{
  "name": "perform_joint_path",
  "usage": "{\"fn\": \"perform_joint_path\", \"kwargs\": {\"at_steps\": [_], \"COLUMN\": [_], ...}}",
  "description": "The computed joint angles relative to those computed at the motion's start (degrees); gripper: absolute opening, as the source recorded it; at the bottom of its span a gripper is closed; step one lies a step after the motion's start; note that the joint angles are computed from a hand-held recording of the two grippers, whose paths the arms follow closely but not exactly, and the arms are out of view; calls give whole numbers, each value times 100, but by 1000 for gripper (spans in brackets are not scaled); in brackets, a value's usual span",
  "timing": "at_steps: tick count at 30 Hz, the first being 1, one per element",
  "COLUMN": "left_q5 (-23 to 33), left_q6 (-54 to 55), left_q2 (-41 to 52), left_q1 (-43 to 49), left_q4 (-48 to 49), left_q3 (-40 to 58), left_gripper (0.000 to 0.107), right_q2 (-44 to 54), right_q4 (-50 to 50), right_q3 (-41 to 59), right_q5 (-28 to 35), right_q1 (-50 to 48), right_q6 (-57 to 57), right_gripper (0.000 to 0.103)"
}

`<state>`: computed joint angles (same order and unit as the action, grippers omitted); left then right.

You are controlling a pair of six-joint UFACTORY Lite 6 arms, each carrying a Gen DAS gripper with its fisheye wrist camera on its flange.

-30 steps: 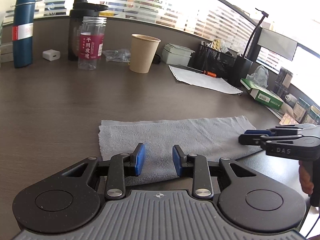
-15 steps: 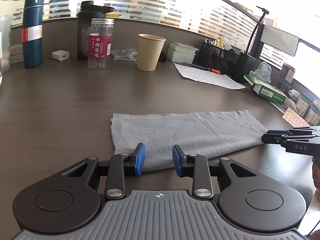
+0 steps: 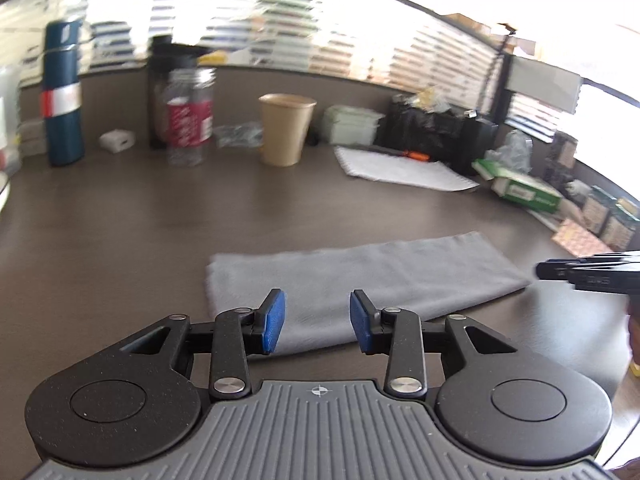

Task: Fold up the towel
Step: 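Move the left gripper to one end of the towel strip and close it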

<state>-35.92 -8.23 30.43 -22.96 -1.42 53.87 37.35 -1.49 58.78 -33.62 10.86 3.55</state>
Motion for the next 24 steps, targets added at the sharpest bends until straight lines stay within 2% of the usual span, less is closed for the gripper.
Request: {"fn": "perform_joint_path", "kwargs": {"at_steps": [4,7,10,17,19,21,24], "left_q5": [41,136,419,1322,1767,2257,2761], "left_q6": [-219,-335,-78,309,327,545,147], "left_q2": [486,1151,1788,3049,3420,3799,4163], "left_q1": [-452,-871,-1257,-1796,-1853,-1888,-1868], "left_q4": [434,716,571,459,425,123,454], "left_q3": [661,1533,2430,4421,5096,5793,6474], "left_gripper": [44,44,43,42,42,35,35], "right_q2": [86,76,36,-21,13,30,23], "right_q4": [-67,11,74,-303,-421,-540,-694], "right_q3": [93,95,115,135,192,223,218], "right_q5": [-13,-71,-87,-144,-150,-173,-225], "right_q1": [-36,-26,-92,-440,-526,-607,-708], "right_q6": [121,12,-93,254,377,505,637], "right_gripper": [26,26,26,26,26,26,26]}}
